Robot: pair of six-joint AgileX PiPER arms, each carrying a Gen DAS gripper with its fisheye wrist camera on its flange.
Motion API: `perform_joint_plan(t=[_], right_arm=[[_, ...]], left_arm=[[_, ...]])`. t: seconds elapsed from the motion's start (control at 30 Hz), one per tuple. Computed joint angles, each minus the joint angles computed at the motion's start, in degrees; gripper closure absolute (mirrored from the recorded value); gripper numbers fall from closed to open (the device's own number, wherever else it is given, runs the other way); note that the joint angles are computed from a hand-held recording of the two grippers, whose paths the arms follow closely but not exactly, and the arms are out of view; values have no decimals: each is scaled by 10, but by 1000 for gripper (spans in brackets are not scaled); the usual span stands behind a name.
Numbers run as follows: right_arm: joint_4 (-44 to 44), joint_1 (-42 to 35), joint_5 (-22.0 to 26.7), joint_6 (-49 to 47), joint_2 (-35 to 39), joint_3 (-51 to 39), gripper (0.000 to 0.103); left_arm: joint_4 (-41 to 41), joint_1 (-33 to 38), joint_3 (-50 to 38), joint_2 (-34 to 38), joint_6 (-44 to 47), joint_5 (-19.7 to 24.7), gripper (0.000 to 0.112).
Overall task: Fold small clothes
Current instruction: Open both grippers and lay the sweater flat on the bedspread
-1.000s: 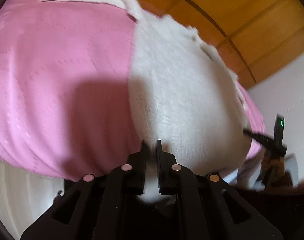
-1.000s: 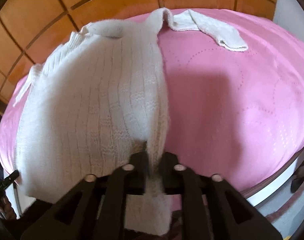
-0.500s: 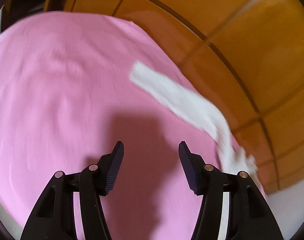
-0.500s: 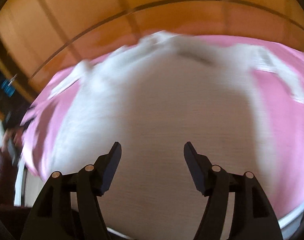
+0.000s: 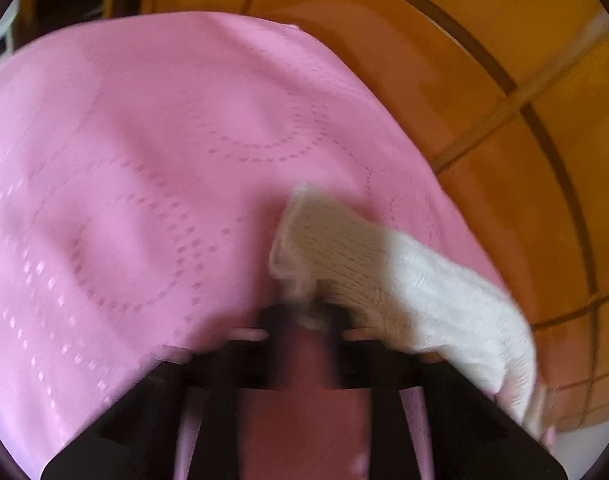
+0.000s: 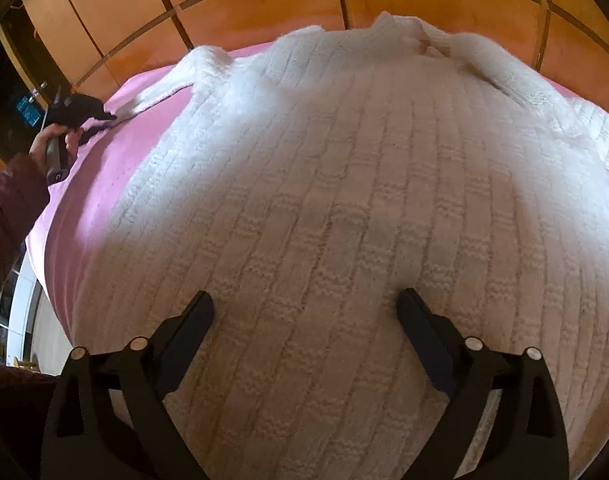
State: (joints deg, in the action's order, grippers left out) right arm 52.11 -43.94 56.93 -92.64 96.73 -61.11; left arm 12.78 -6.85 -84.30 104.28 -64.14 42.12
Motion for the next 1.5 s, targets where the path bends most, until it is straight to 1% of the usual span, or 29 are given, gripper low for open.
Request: perform_joint_plan(t=[0.1,0.17,0.27,0.3,0.43,0.5,0.53,0.57,0.6,0.63,0.73,0.77,0.8,0.83,0.87,0.9,0.93,0.97,1.0,1.03,1.13,1.17,1.2,1.27,1.3,1.33,1.4,1.47,1.5], right_arm=[[-3,12,-15,5,-7,6,5],[-3,9,-11,5,-5,3,5],[1,8,-10,1,-4,3,5],[3,8,-10,-1,-4,3,5],[9,7,-11,-4,-3,3,5],[12,8,-16,-7,-3,4,5],[13,8,-18,-8,-4,5,5],[14,8,-19,-8,-3,5,5],[15,8,-20,-8,-4,5,5],[17,7,-20,-9,-4,5,5],[20,1,-13,-5,-4,4,5],[21,-3,-9,-6,-5,4,5],[22,-9,-3,-6,-4,2,6],[23,-17,7,-4,-2,-2,7],[24,-29,24,-2,1,-8,9],[25,-37,37,6,5,-17,11],[25,-46,50,16,11,-30,18],[24,-62,71,36,23,-54,23],[26,-75,84,48,31,-71,23],[36,-97,100,63,44,-97,24],[67,-153,104,99,83,-173,25],[72,-171,106,121,104,-208,28],[73,-193,105,164,138,-264,30],[66,-215,82,230,183,-344,32],[61,-222,51,260,214,-397,32],[55,-222,36,271,231,-428,32],[24,-210,-9,303,273,-502,33],[-10,-192,-26,335,310,-566,33],[-33,-181,-36,356,334,-608,33]], left_arm=[[90,-16,36,-40,-61,-17,108],[122,-12,67,-79,-96,-19,108],[176,4,117,-145,-139,22,109],[193,13,145,-179,-150,43,109],[200,37,219,-267,-148,82,109],[213,29,246,-290,-156,111,109],[206,30,256,-297,-154,117,109],[175,39,269,-298,-135,109,109],[159,37,272,-297,-126,115,109],[158,28,274,-282,-134,114,108],[182,-40,263,-278,-204,146,108],[192,-72,244,-269,-228,168,105],[202,-103,233,-270,-251,181,98],[219,-137,232,-274,-281,184,81],[242,-174,225,-271,-310,182,69],[264,-212,214,-264,-331,183,65],[282,-256,195,-248,-345,191,64],[293,-294,174,-231,-351,198,64],[304,-346,146,-205,-359,195,64],[312,-376,132,-189,-361,192,64],[315,-469,16,-82,-308,200,64],[316,-493,-14,-55,-294,193,64],[315,-519,-58,-16,-275,185,64],[302,-550,-134,46,-235,190,61],[284,-563,-186,86,-194,187,60],[273,-573,-215,112,-170,186,60],[233,-583,-302,177,-105,201,60],[214,-589,-349,211,-81,211,60],[208,-592,-381,232,-66,226,60]])
